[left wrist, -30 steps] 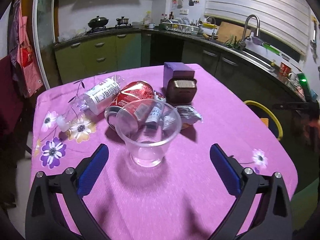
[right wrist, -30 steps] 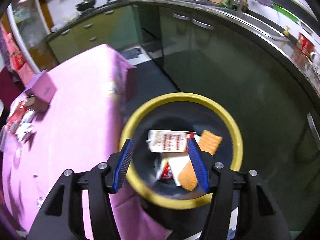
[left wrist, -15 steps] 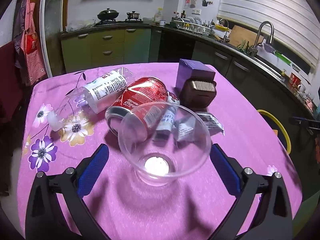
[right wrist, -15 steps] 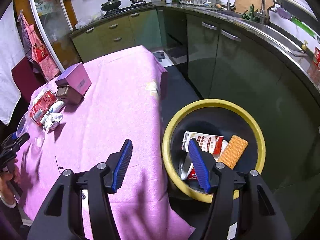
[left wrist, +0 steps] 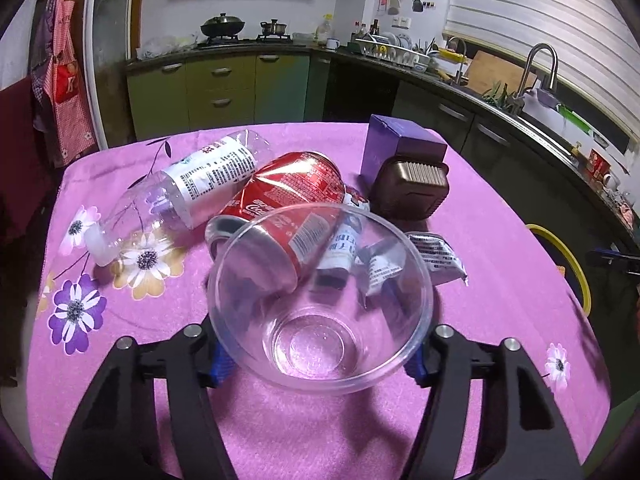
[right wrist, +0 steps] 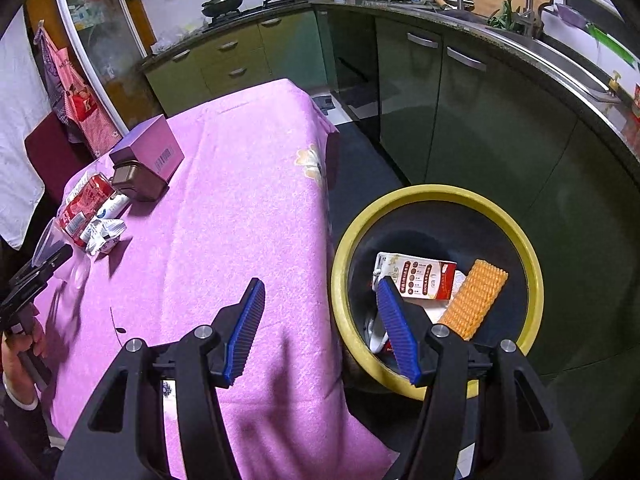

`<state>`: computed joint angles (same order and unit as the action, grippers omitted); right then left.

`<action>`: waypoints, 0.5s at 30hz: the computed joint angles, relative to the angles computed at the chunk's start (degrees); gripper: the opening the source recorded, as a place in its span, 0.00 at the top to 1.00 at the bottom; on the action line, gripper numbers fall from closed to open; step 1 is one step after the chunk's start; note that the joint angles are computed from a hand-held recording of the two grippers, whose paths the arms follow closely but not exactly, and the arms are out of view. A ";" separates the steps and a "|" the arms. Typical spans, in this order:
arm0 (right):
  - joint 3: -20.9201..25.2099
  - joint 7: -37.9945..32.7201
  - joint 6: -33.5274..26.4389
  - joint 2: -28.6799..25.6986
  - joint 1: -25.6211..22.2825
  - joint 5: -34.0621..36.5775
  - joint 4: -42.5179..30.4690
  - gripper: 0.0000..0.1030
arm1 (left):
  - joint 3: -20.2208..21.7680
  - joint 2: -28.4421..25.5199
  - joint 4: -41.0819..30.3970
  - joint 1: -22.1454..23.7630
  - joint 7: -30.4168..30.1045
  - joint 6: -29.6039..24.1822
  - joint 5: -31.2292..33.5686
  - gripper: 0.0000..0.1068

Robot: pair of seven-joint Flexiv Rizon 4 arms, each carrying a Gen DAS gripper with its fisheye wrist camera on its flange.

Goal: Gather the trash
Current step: 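Grasp the clear plastic cup with the left gripper, then carry the clear cup over the bin and open the left gripper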

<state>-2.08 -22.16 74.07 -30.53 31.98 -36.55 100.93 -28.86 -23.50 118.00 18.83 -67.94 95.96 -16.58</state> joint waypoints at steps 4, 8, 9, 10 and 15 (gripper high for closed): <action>-0.39 0.42 0.36 0.53 0.37 -0.51 0.45 0.43 | -2.61 0.61 1.47 2.62 0.15 1.42 0.82 0.45; -1.01 1.38 1.13 1.19 0.89 -1.71 1.10 0.43 | -7.41 2.16 3.53 7.36 -0.22 1.73 2.23 0.45; -1.13 1.62 1.41 1.39 0.99 -2.07 1.29 0.43 | -9.67 2.82 4.35 9.43 -0.14 1.65 2.54 0.45; -1.31 1.97 1.71 1.58 1.14 -2.48 1.51 0.43 | -11.20 3.29 4.87 10.87 -0.10 1.53 2.82 0.45; -2.86 4.73 2.72 3.54 1.99 -5.63 3.66 0.43 | -23.89 5.99 7.45 20.70 1.87 -0.56 3.23 0.45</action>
<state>-4.94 -17.43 76.80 -26.99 33.96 -42.18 104.59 -52.75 -17.50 125.45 39.53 -66.07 95.39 -13.35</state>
